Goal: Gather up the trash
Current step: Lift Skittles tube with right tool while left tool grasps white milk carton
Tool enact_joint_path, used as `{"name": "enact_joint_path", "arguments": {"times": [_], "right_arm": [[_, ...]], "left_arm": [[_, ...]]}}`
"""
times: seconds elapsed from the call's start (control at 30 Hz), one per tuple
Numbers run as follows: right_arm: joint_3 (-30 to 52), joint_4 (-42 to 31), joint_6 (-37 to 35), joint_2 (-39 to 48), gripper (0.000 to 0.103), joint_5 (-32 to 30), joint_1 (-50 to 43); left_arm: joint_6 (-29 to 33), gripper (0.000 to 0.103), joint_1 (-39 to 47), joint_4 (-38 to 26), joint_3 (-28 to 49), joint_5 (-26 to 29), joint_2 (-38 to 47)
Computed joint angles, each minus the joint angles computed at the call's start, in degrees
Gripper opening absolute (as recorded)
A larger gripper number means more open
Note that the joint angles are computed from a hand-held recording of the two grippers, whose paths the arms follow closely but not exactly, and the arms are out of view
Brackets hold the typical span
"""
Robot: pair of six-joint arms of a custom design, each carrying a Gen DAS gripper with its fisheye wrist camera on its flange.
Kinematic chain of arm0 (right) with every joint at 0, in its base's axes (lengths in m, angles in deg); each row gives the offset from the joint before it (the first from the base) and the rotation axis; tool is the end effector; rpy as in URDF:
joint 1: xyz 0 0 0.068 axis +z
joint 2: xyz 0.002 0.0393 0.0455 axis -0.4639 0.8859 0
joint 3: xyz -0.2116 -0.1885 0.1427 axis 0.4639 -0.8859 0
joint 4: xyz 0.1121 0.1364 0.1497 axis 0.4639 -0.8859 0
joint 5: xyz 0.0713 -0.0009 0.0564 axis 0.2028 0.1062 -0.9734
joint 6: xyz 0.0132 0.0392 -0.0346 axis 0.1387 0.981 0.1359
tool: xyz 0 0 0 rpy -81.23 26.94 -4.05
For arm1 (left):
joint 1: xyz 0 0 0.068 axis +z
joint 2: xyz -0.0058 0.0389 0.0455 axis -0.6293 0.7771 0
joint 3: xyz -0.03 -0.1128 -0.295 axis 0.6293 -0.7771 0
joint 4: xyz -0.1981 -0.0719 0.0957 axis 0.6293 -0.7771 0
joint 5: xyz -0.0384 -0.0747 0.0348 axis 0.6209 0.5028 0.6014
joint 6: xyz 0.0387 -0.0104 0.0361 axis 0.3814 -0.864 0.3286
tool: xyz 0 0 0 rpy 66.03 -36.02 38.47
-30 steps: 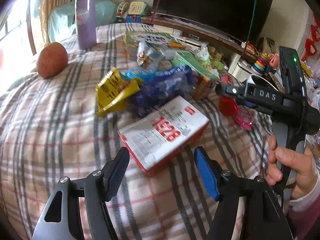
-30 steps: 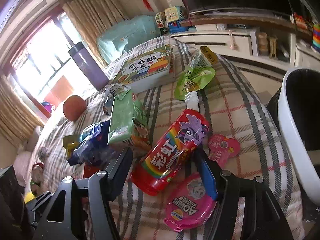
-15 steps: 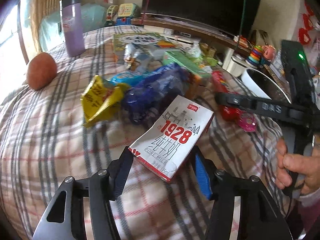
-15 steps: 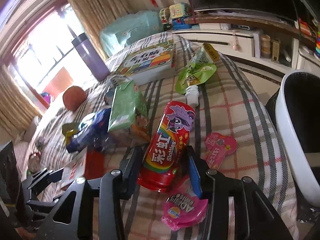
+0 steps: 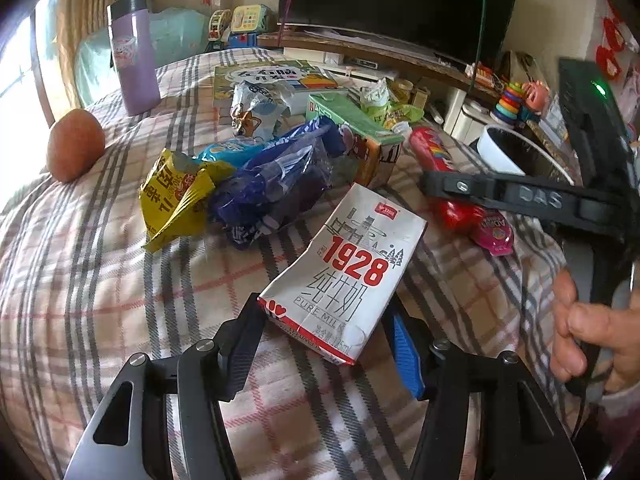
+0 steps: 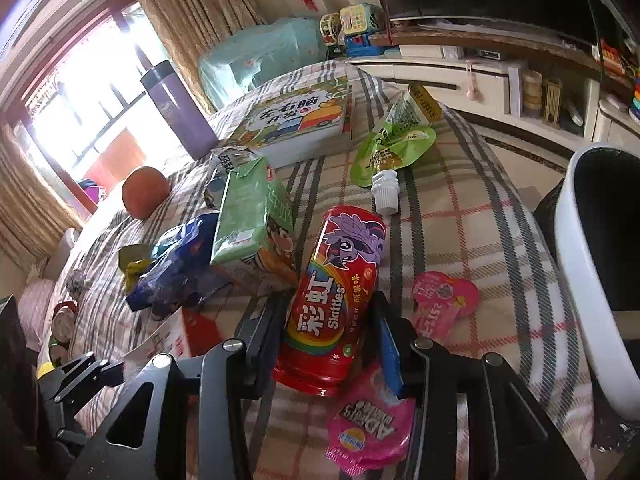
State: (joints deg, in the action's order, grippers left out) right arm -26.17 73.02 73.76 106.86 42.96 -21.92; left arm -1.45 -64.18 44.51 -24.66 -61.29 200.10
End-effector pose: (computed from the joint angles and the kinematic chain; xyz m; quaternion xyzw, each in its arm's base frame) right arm 0.3072 0.0373 0.0348 0.0948 0.9215 0.1705 0.3359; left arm 0.3151 -0.1511 0.0621 0.1985 0.9275 -0.1108 0.2969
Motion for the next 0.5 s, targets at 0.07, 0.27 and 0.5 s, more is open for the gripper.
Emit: {"name": "enact_joint_path", "arguments": {"times": [0.07,0.27,0.5], "right_arm": [[-2.3,2.6,0.3,-0.3,0.041,-0.7,-0.4],[-11.7,14.3,1.3,-0.9,0.039,-3.2,-2.9],[-20.6,26.8,1.4,1.5,0.039,-5.1,-6.5]], "left_arm": [[-1.5,0.057,0.1,0.7,-0.7,0.7,-0.6],[-4.4,0.054,-1.9,3.5,-3.4,1.2,-2.4],[-6.4,0.053,-4.8,4.6,-4.1,0.9,-3.8]]}}
